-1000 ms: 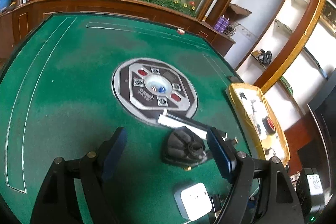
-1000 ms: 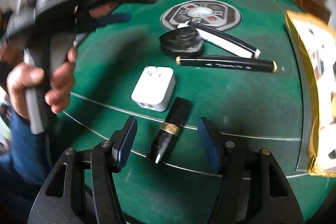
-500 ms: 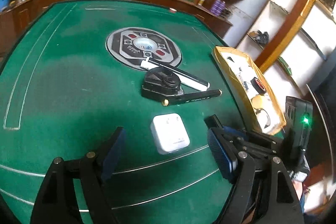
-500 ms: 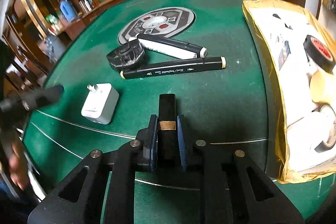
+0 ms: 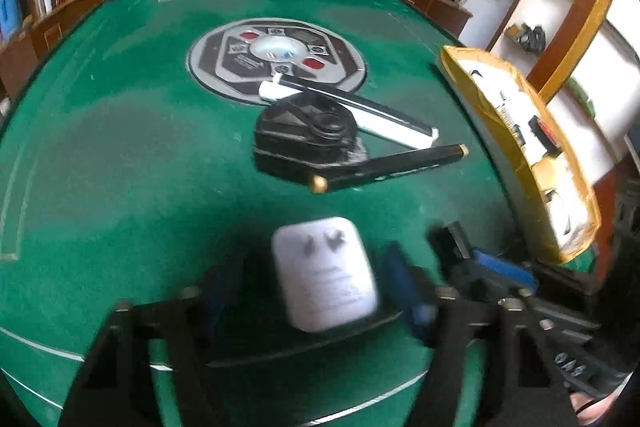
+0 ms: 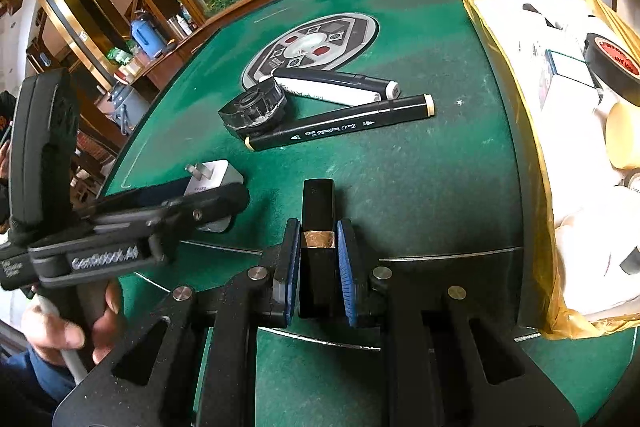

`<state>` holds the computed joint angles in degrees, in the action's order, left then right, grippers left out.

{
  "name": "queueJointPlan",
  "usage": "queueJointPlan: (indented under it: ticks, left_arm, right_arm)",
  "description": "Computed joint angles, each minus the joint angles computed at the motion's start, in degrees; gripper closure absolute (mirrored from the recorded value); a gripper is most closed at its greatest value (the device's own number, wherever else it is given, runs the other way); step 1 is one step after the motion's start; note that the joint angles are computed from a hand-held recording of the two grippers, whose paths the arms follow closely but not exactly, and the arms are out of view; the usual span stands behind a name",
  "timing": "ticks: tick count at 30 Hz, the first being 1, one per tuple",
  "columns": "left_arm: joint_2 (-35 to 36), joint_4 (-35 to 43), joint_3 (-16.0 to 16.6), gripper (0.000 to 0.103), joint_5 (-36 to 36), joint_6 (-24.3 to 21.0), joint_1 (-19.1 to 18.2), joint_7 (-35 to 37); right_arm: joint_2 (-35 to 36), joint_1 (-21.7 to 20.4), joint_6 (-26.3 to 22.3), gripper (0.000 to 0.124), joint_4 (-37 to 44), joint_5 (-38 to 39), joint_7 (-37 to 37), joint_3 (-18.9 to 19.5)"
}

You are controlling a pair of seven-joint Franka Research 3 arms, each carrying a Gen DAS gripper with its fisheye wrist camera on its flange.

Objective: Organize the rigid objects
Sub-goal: 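Grasp the white plug charger with the left tool while the right tool grasps a black marker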

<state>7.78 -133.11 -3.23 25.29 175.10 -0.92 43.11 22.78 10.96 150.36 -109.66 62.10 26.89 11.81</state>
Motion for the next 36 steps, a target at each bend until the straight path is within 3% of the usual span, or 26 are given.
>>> queueJointPlan:
  ticks: [3, 8, 13, 18, 23, 29, 31, 34, 36]
  left_arm:
    - [-0.5, -1.7, -3.0, 0.054, -5.2, 2.6, 3.1, 7.2]
    - [-0.6, -2.8, -0.8, 0.054, -3.5, 5.3, 1.6, 7.8]
    - [-0.2, -1.4, 6.4, 0.055, 7.0, 4.0, -4.7, -0.3]
    - [0.1, -1.5, 2.8, 0.054, 6.1, 4.9, -1.2, 0.1]
    - [0.1, -0.8, 4.0, 0.054, 9.0, 3.5, -2.2, -1.5]
    - [-0.2, -1.7, 3.3, 0.058, 8.7, 5.1, -0.9, -2.0]
    - [-0.4, -1.9, 4.8, 0.058, 10.6, 6.1, -2.1, -3.8]
    - [-0.8, -1.4, 9.8, 0.058, 19.1, 7.3, -6.2, -11.5]
    - [-0.9, -1.5, 9.0, 0.058, 20.3, 7.8, -5.2, -12.5]
  right_arm:
    - [0.2, 0.0, -0.1, 0.106, 0.2, 0.0, 0.2, 0.0]
    - [0.0, 0.2, 0.4, 0.106, -0.1, -0.3, 0.4, 0.0]
    - [-0.2, 0.7, 1.9, 0.106, -0.4, -1.3, 0.7, 0.1]
    - [-0.3, 0.7, 2.2, 0.106, -0.5, -1.5, 0.8, 0.2]
    - [-0.2, 0.7, 2.5, 0.106, -0.4, -1.8, 1.0, 0.3]
    - [-0.2, 0.7, 2.8, 0.106, -0.5, -2.1, 1.1, 0.4]
    - [-0.2, 0.8, 3.2, 0.106, -0.6, -2.1, 1.2, 0.5]
    - [-0.2, 0.8, 3.5, 0.106, -0.6, -2.2, 1.1, 0.5]
    - [-0.3, 0.9, 3.9, 0.106, -0.7, -2.3, 1.1, 0.6]
